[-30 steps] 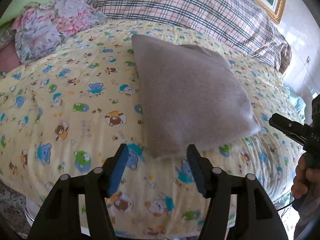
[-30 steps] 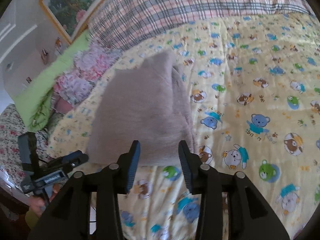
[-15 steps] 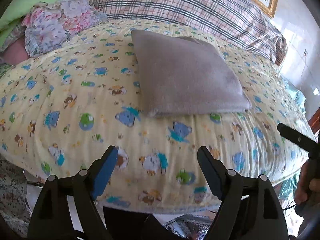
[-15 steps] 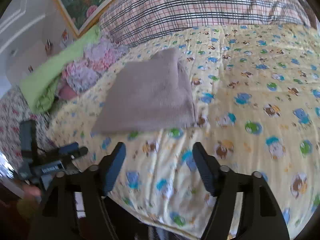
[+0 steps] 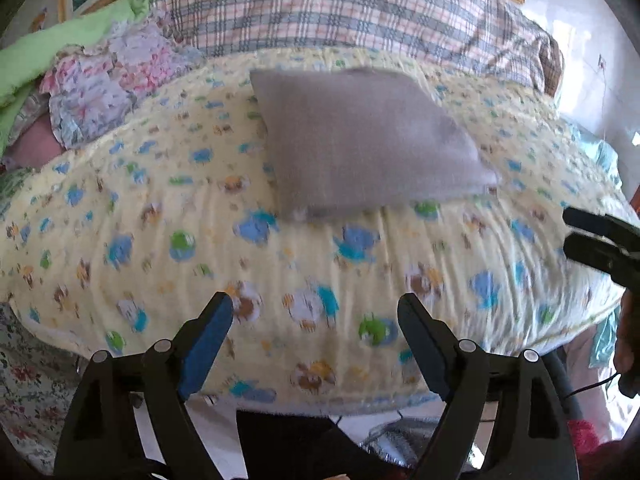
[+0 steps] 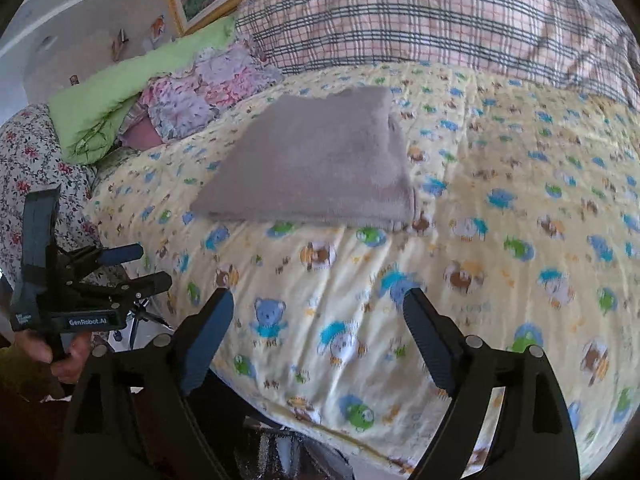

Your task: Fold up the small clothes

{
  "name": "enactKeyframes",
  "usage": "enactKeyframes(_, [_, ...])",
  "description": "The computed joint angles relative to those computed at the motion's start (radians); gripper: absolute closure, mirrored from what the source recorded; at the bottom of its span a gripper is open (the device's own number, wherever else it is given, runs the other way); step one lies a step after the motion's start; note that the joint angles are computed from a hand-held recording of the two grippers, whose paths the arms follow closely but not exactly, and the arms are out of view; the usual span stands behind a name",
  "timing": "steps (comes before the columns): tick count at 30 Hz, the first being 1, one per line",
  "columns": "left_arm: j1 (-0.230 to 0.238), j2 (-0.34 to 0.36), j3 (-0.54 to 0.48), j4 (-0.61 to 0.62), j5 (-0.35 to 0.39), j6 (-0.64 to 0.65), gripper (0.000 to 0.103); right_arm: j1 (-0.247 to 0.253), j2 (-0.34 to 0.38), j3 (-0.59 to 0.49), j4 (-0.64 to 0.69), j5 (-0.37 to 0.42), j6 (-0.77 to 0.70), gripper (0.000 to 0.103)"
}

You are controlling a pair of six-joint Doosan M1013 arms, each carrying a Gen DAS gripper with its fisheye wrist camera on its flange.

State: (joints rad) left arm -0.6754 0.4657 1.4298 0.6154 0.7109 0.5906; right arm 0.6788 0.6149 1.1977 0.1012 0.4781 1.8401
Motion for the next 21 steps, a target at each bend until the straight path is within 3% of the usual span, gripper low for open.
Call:
enactKeyframes(9, [0.018, 0.015, -0.096, 0.032, 0.036, 0.054, 0.004, -0.021, 0.022, -0.099, 0.052, 0.039, -0.132, 0.006])
enactKeyframes(15, [0.028, 0.051, -0.163, 0.027, 0.098, 0.120, 0.002, -0.036, 0.073, -0.205, 0.176, 0.136, -0.321, 0.002])
enactKeyframes(21, [0.039, 0.099, -0.224, -0.026, 0.179, 0.169, 0.002, -0.051, 0.125, -0.279, 0.224, 0.190, -0.307, 0.002])
